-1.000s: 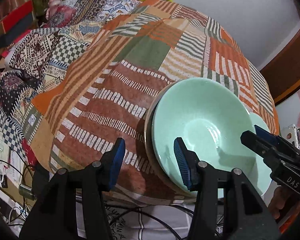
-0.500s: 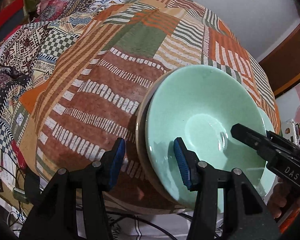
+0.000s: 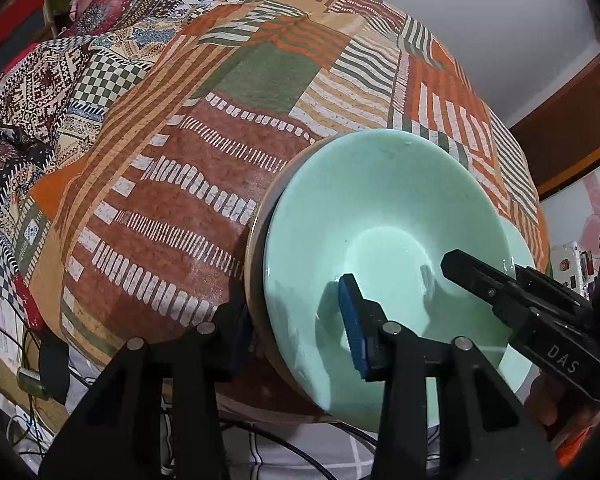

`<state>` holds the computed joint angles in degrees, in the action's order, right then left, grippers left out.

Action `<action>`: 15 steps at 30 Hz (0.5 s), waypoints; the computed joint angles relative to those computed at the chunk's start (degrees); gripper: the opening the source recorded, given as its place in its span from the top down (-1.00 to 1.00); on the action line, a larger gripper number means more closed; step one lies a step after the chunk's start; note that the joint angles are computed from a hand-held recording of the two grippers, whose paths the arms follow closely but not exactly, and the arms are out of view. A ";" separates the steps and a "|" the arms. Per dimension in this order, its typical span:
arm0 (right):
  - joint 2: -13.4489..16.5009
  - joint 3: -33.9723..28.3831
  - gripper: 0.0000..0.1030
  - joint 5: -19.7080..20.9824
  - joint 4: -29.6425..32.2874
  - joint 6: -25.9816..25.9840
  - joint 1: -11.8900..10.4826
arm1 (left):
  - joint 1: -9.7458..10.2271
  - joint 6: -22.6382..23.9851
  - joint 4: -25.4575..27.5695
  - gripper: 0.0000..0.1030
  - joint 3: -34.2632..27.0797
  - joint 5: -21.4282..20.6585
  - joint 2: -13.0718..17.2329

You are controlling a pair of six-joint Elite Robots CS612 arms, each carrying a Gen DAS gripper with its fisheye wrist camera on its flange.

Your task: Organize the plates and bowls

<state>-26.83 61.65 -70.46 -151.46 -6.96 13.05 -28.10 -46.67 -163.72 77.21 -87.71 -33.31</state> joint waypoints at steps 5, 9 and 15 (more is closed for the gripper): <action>-0.51 0.75 0.40 0.25 -0.38 0.48 -0.05 | -0.42 0.14 0.18 0.21 0.74 0.91 -0.77; -1.08 1.55 0.40 0.67 -0.99 0.82 -0.11 | -0.69 0.08 -0.29 0.21 1.35 1.73 -1.38; -2.16 3.24 0.40 1.42 -3.89 1.42 -0.30 | -1.17 0.56 -1.94 0.21 2.25 3.85 -2.50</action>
